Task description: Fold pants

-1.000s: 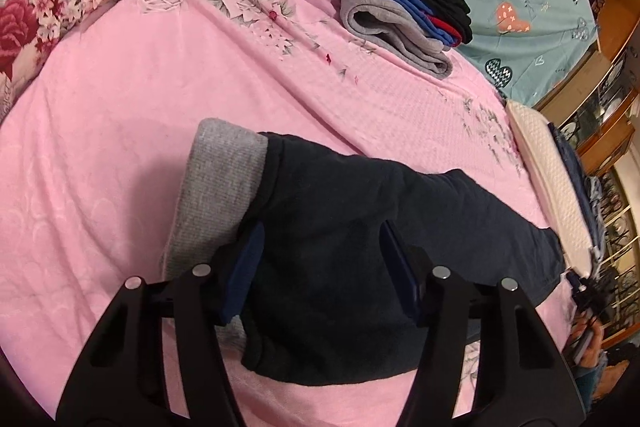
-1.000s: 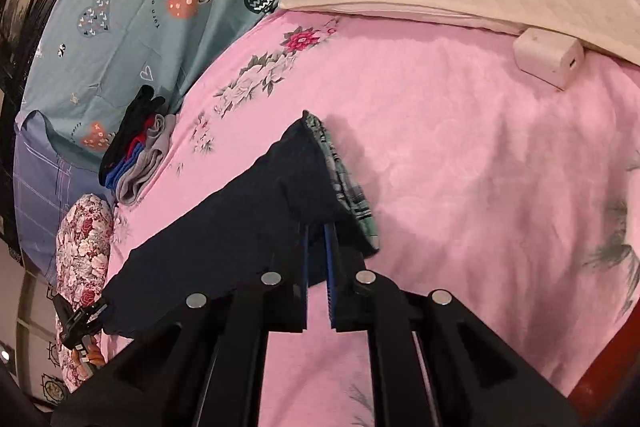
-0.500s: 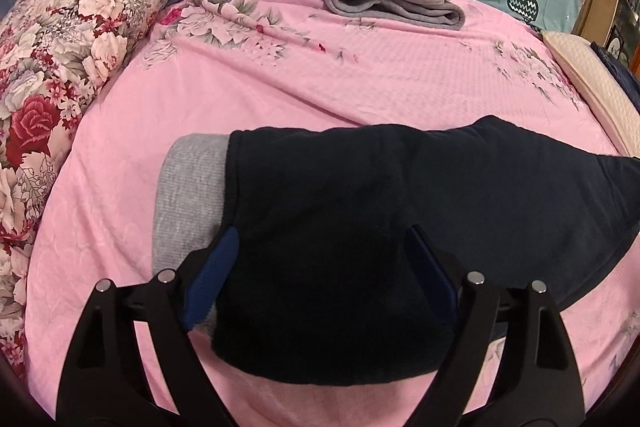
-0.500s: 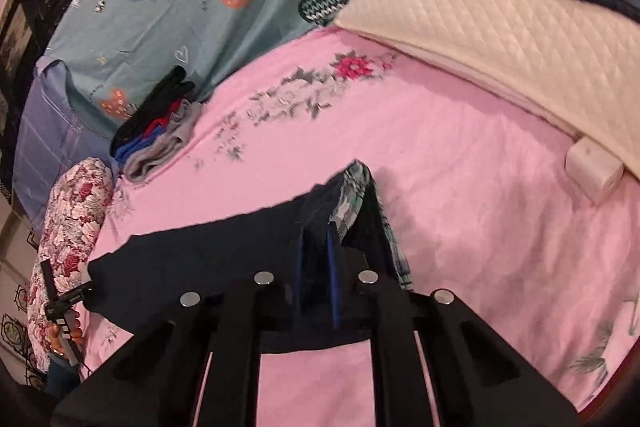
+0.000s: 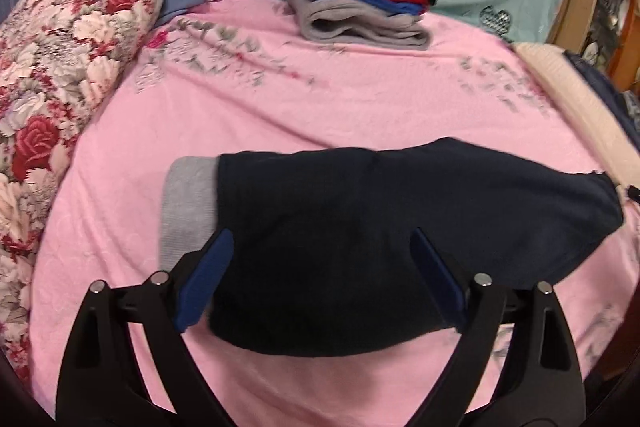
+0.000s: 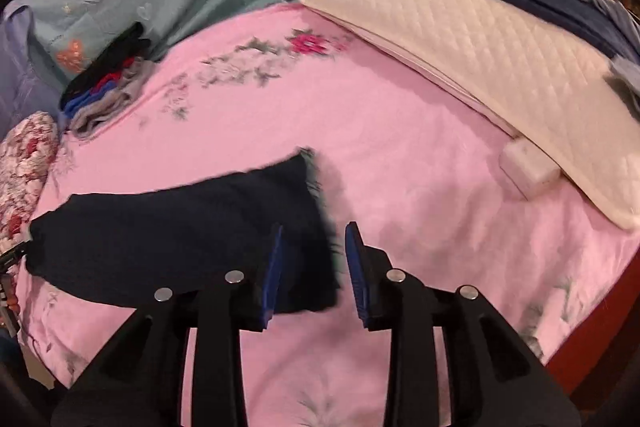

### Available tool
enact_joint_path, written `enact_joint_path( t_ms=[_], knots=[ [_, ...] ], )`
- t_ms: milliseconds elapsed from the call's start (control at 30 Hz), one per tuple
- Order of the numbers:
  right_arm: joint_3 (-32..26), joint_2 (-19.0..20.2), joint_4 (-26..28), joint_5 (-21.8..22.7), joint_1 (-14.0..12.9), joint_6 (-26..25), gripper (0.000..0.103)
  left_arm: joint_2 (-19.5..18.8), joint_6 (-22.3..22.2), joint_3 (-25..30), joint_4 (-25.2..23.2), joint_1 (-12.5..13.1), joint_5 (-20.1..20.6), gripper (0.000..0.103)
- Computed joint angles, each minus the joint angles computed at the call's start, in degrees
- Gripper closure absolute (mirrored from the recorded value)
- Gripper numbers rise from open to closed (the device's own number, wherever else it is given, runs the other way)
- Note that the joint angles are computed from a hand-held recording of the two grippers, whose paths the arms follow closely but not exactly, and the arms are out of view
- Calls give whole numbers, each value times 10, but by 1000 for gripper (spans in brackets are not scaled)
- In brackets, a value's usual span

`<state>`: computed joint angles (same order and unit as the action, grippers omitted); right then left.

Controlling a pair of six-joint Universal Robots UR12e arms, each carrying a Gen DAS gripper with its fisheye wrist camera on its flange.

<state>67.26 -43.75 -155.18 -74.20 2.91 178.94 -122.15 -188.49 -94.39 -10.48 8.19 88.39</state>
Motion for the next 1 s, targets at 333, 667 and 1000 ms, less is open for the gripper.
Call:
enact_joint_path(
  t_ms=[333,667,1000],
  knots=[
    [-65,41,85,-41,22,-59,96,1,-1,0,-42,-5,35,12],
    [12,-1,61,0,90,-532,96,-1,-12,15,-56,-27,-84,11],
    [12,-7,104,32,82,-545,59,-24,-21,43,-99,-29,-104,11]
  ],
)
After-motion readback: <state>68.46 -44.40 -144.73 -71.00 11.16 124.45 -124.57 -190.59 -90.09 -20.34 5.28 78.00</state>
